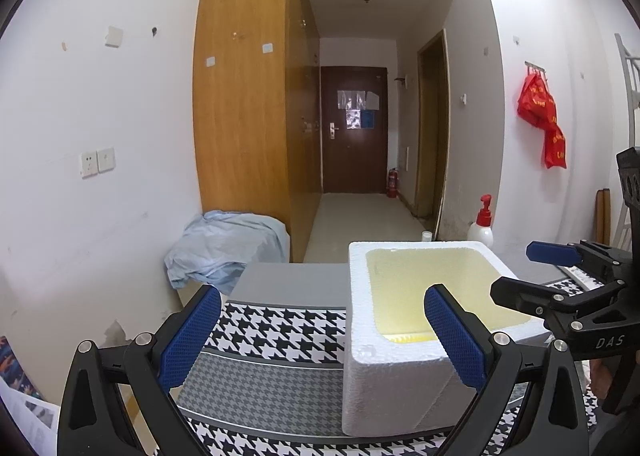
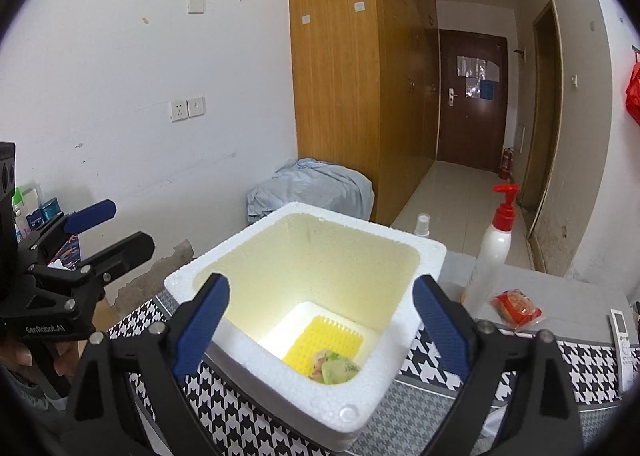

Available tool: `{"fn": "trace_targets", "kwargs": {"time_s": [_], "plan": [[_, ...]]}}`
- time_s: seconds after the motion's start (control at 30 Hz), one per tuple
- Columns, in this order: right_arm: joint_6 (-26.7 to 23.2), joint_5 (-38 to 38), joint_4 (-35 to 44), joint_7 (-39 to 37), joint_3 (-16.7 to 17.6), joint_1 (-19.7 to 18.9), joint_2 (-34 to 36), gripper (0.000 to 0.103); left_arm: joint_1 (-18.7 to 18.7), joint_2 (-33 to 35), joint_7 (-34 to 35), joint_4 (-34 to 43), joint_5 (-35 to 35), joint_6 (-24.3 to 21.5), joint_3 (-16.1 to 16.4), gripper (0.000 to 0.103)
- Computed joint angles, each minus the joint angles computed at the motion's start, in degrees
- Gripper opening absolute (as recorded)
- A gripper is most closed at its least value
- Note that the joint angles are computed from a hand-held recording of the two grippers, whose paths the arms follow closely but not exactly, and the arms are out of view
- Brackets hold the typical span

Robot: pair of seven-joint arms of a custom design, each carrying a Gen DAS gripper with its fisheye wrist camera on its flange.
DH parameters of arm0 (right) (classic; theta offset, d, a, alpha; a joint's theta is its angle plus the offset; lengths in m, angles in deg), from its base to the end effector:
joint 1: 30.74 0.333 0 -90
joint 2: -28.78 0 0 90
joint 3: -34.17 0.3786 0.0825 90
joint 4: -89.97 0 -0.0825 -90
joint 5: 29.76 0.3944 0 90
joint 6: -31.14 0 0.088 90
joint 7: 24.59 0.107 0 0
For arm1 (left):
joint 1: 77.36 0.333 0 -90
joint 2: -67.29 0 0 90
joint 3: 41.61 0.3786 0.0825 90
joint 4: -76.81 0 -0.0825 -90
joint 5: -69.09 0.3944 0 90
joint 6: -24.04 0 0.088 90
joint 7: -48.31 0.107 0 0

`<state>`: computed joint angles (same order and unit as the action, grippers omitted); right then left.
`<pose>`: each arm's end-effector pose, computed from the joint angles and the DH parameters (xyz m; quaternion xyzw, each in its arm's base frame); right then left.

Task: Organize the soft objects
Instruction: 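Withdraw both grippers from the box back over the table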

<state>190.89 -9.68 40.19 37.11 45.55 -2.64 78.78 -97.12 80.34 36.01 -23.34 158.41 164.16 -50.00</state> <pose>0.7450 0.4705 0.5511 -0.7824 0.3344 -0.1728 0.4962 0.6114 -0.3149 0.5505 -0.6376 0.5077 -0.3529 0.4596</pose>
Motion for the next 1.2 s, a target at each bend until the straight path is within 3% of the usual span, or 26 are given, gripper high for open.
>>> {"fn": "trace_targets", "kwargs": {"time_s": [0.77,1.0,1.2], "plan": [[13.0,7.0,-20.8,-9.0,6.8,-6.2,-11.7,0.102,-2.3,-0.3,-1.1,0.7,1.7,0.5,-1.2,0.102],[16.4,9.4,-25.4,-12.6,10.9,-9.5,-14.0,0.102,-3.2,-1.0,-1.4,0.3,2.9,0.2,-1.8,0.102],[20.3,11.8,-29.5,-16.8,17.1,-14.0,-15.6,0.102,-3.7,-1.5,-2.6,0.0,4.1,0.1,-2.3,0.102]]}}
